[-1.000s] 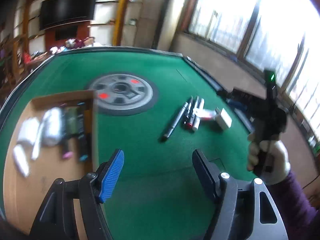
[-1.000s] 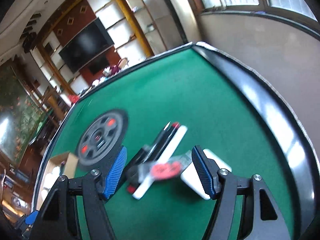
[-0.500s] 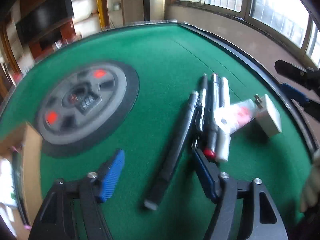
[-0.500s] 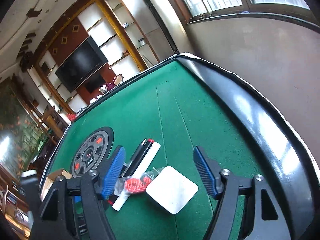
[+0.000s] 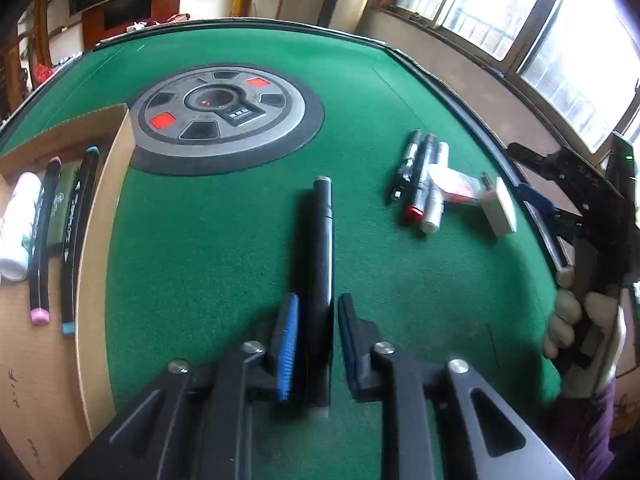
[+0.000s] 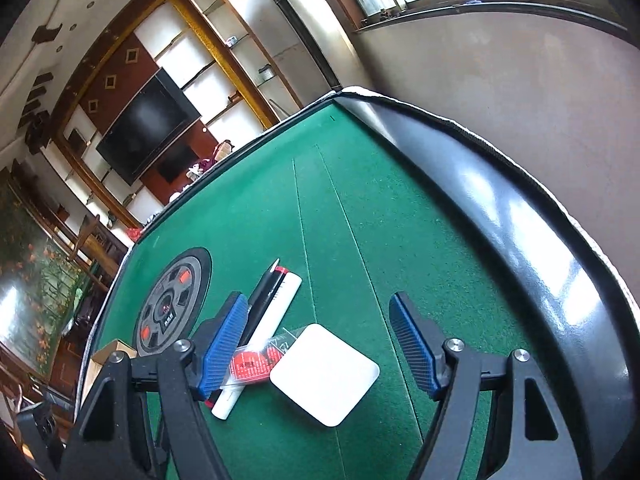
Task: Organize rigid objects
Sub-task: 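Grasp long black marker with left tool while right tool grasps square white charger, then place black marker in box with left tool while right tool places square charger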
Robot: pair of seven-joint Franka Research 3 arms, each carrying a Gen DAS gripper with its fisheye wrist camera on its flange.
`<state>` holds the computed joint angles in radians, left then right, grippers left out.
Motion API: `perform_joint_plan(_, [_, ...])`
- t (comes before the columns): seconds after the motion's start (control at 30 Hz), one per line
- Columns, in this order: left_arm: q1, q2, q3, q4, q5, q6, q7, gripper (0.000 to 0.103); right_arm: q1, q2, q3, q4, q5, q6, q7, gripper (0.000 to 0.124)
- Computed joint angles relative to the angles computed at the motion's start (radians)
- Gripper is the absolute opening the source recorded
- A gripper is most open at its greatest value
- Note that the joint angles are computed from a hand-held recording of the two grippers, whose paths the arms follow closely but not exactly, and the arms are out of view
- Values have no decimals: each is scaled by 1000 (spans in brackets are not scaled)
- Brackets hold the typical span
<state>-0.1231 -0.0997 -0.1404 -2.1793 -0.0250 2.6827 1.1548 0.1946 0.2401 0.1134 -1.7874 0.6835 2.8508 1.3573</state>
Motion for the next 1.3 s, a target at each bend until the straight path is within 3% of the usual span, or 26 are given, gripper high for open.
perform_joint_plan(0.07, [16, 25, -21, 26, 138, 4, -83, 32, 3, -7, -3, -12, -10, 5, -5, 73])
perform_joint_plan(0.13, [25, 58, -41, 68, 322, -26, -198, 32, 6, -8, -7, -17, -21, 11, 1, 73])
perform_joint_plan(0.17, [21, 54, -41, 64, 348, -25, -222, 25, 4, -8, -6, -18, -17, 15, 0, 73])
perform_joint_plan(0.2, [17, 40, -35, 42, 313, -1, -211, 14, 4, -10, -6, -23, -15, 22, 2, 73])
perform_joint_plan(0.37, [-45, -109, 27, -149, -18, 168, -44, 14, 10, 2, -19, -19, -51, 12, 50, 73])
perform_joint_plan(0.5, [-84, -224, 52, -252, -57, 262, -34, 14, 3, 8, -14, -10, -51, -15, 56, 73])
perform_joint_plan(0.7, [-145, -308, 102, -305, -69, 300, -26, 14, -22, 34, 10, 29, 1, -115, -7, 73])
perform_joint_plan(0.8, [-163, -348, 123, -335, -70, 311, -27, 14, -24, 19, 28, 16, 42, -132, -102, 62])
perform_joint_plan(0.93, [-186, -395, 159, -377, -76, 338, -29, 14, -16, -40, 37, -38, 96, -239, -233, 58])
perform_joint_plan(1.07, [-233, -413, 221, -407, -101, 366, -17, 14, 23, -120, 13, -114, 59, -336, -284, 59])
perform_joint_plan(1.17, [-267, -424, 264, -427, -124, 388, -10, 14, 57, -162, -4, -164, 6, -301, -272, 73])
perform_joint_plan(1.3, [-243, -472, 273, -468, -117, 406, -23, 14, 90, -206, -14, -202, -90, -277, -244, 76])
